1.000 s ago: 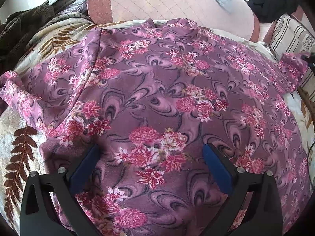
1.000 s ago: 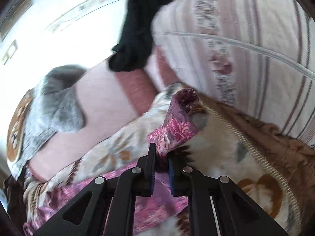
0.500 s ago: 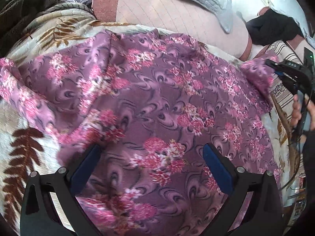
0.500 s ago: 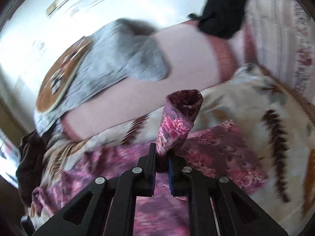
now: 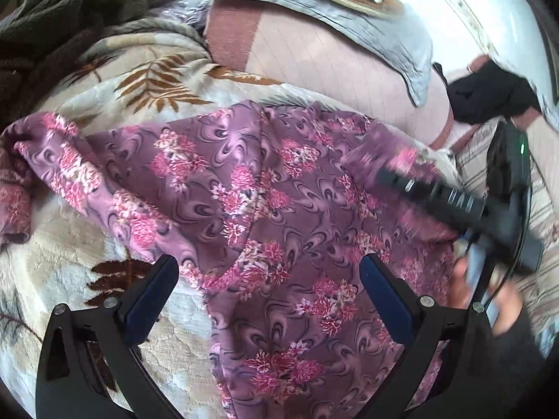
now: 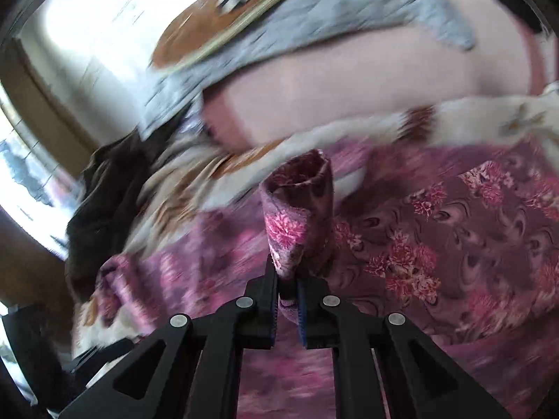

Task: Fold small clothes

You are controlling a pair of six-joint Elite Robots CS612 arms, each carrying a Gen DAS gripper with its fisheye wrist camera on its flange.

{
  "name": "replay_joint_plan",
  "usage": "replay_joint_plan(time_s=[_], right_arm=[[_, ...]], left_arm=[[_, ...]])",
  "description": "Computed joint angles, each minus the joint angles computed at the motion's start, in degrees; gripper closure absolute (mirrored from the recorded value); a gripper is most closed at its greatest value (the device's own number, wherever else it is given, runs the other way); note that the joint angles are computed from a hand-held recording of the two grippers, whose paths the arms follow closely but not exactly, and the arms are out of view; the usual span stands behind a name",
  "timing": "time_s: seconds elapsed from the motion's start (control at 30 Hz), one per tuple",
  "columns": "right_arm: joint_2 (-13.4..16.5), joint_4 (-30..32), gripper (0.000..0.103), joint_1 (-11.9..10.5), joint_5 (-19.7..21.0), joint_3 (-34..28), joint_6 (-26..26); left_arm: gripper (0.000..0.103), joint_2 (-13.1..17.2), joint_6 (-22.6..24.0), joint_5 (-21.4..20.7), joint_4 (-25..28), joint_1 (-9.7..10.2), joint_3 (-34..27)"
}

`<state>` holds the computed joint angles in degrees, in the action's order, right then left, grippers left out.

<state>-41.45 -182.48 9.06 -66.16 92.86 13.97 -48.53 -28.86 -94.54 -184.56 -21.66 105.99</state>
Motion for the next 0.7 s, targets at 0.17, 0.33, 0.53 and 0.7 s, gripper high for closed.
replay_joint_plan(time_s=[0.17, 0.33, 0.53, 0.7], right_arm=[[-1.1, -3.0, 0.080, -0.7, 4.7, 4.9, 2.9], [-2.6, -14.7, 0.076, -4.5, 1.5, 13.2, 11.2], [-2.0, -21.7, 0.076, -9.5, 0.6, 17.0, 21.2], [-1.0, -25.1, 0.076, -12.5, 1.1, 17.7, 26.5]], left_arm=[[0.000, 1.1, -2.0, -3.5, 2.8, 0.03, -2.1], [0.000, 4.4, -6.0, -7.0, 8.2, -0.86, -7.7], [0.010, 6.7, -11.4, -2.3, 12.2, -2.72, -12.5], [0.100, 5.8, -12.5, 1.3, 12.9, -2.92, -13.2]])
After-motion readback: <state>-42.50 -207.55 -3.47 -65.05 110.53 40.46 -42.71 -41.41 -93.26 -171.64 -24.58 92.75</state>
